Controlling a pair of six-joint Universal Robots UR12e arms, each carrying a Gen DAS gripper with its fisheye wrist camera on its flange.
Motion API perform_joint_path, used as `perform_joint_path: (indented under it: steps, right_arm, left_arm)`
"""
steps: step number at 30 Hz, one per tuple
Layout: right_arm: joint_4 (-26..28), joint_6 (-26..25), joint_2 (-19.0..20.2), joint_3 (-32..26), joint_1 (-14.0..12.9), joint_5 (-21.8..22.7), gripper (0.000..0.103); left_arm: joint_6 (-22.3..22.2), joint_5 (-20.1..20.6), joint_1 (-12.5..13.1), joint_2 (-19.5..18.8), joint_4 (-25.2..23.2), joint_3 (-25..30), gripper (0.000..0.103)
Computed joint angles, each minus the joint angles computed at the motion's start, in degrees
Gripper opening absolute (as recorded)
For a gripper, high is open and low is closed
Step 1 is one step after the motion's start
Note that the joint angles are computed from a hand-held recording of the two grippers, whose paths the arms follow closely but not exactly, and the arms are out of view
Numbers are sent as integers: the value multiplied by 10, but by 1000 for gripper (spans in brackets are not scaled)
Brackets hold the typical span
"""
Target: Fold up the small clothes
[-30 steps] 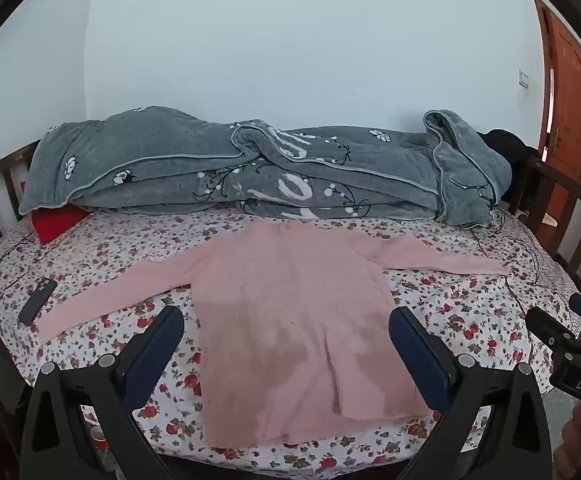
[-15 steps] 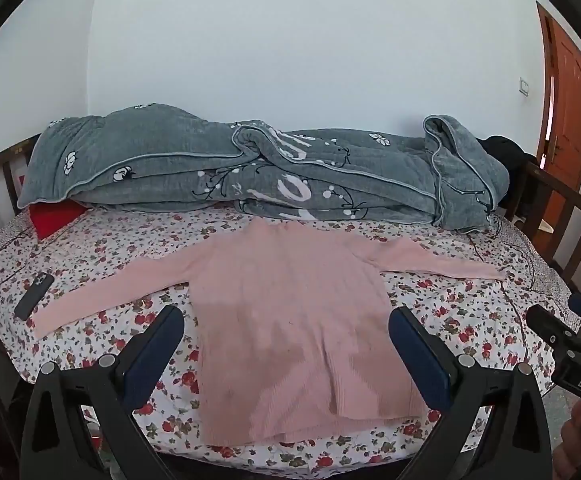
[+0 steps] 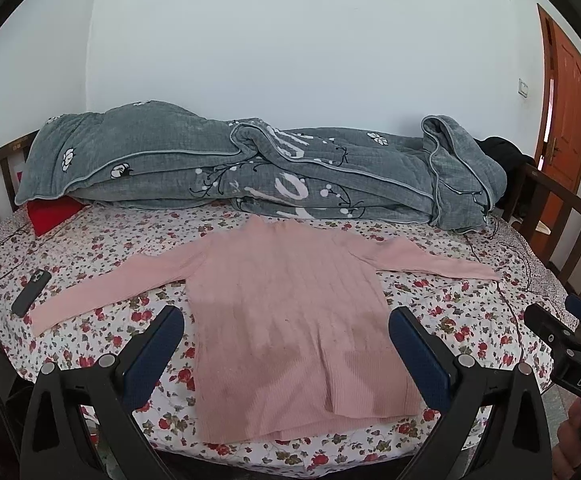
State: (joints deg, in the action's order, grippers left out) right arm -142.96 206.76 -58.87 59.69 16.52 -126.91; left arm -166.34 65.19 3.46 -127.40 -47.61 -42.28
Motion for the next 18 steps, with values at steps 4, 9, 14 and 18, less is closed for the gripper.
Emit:
perform_joint_path:
  steps: [4,9,14,18]
  right_arm:
    - [0,1,0,0,0,0,101]
    - [2,5,0,0,0,-1,101]
    - [-3,2,-2,4,0,-1,101]
    - [-3,4,-2,5,0,-1,101]
  left_arm:
    - [2,0,0,0,2,0,103]
    - [2,-2,0,1,1,1,103]
    - [2,-2,0,1,1,0,103]
    - [3,-2,0,2,1,-1,103]
